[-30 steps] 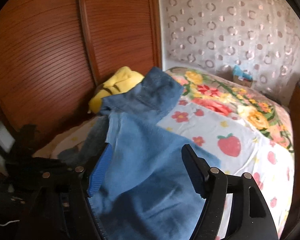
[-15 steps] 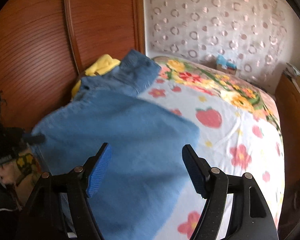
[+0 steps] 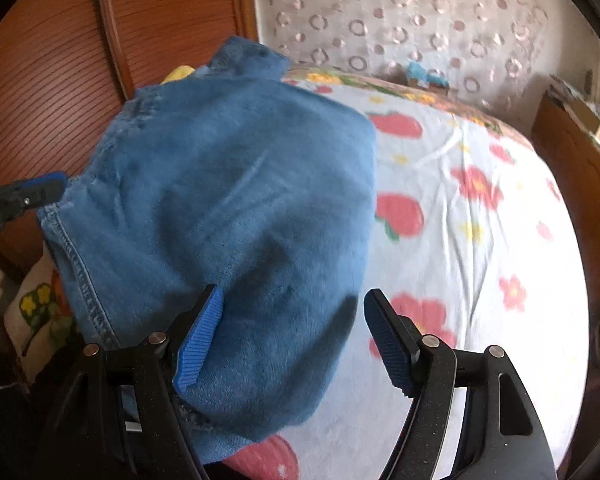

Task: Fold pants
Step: 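Press the folded jeans flat with both grippers open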

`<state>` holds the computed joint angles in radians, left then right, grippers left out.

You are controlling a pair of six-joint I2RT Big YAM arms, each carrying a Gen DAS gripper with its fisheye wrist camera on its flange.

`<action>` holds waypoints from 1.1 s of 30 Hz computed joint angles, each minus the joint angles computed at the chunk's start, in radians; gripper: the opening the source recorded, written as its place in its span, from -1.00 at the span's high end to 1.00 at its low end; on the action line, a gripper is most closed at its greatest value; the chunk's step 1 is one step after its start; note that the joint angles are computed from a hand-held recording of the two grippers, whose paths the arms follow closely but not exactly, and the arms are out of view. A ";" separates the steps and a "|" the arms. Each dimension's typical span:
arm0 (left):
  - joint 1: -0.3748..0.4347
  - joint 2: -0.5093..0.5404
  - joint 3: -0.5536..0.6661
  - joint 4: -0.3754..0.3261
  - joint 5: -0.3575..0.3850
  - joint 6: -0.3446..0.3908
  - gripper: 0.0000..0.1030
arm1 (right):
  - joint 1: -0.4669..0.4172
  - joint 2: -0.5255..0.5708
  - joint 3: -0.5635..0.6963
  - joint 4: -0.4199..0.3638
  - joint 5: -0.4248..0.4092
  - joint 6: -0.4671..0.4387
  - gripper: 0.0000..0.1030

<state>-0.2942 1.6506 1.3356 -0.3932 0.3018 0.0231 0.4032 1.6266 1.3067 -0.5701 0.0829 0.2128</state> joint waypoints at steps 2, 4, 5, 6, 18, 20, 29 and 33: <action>-0.001 -0.002 0.000 0.004 -0.003 0.000 0.39 | -0.006 -0.005 -0.023 0.030 -0.017 0.018 -0.44; -0.003 -0.010 -0.005 0.015 -0.016 -0.007 0.39 | -0.008 -0.009 -0.034 0.049 -0.023 0.028 -0.44; -0.005 -0.012 -0.006 0.016 -0.024 -0.008 0.39 | -0.005 -0.006 -0.029 0.049 -0.021 0.033 -0.44; -0.007 -0.013 -0.005 0.015 -0.029 -0.007 0.39 | -0.004 -0.007 -0.030 0.053 -0.020 0.035 -0.44; -0.045 0.024 0.041 -0.021 -0.081 0.019 0.38 | 0.000 -0.027 -0.086 0.128 -0.018 0.055 -0.45; -0.050 0.035 0.049 -0.028 -0.088 0.022 0.38 | 0.001 -0.030 -0.092 0.135 -0.016 0.056 -0.45; -0.067 0.085 0.073 -0.056 -0.115 0.030 0.38 | 0.001 -0.037 -0.109 0.165 -0.018 0.062 -0.46; -0.070 0.104 0.070 -0.049 -0.130 0.030 0.38 | 0.001 -0.037 -0.110 0.166 -0.017 0.063 -0.46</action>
